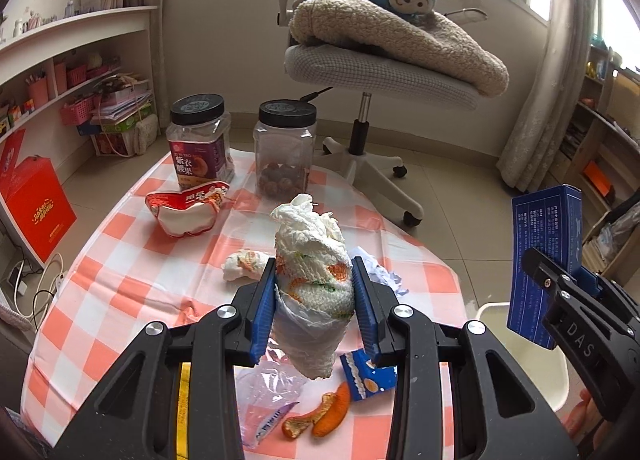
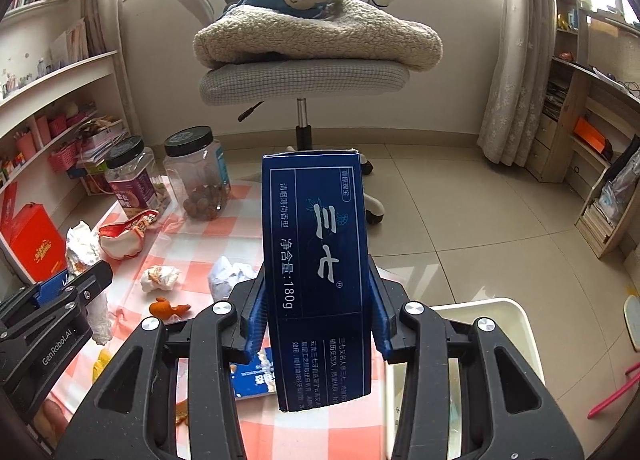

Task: Collect trash
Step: 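Drop the blue box into the bin with the right gripper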

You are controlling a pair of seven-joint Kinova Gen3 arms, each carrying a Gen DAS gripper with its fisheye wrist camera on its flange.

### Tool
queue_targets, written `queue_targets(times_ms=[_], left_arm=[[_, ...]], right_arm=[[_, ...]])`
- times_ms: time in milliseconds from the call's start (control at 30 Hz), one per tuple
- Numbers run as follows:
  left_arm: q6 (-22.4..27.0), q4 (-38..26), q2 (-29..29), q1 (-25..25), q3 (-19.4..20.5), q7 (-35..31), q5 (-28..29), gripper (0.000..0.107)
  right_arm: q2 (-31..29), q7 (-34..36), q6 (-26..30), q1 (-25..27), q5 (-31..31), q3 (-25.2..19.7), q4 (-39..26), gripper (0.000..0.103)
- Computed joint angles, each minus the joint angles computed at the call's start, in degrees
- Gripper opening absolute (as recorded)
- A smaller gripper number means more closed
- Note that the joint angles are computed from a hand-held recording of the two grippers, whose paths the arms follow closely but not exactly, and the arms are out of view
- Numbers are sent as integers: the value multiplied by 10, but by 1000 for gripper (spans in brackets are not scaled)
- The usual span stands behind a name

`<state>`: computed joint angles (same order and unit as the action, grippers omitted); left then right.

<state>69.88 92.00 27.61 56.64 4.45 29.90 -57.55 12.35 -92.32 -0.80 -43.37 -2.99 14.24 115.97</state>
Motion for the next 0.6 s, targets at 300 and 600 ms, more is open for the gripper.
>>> queue_targets(times_ms=[300, 600], left_arm=[[-38, -69, 43, 4, -9, -48, 16, 36], [-59, -157, 91, 19, -39, -134, 47, 36]], right_arm=[[-9, -7, 20, 130, 19, -68, 7, 40], [-6, -31, 34, 220, 40, -99, 3, 40]])
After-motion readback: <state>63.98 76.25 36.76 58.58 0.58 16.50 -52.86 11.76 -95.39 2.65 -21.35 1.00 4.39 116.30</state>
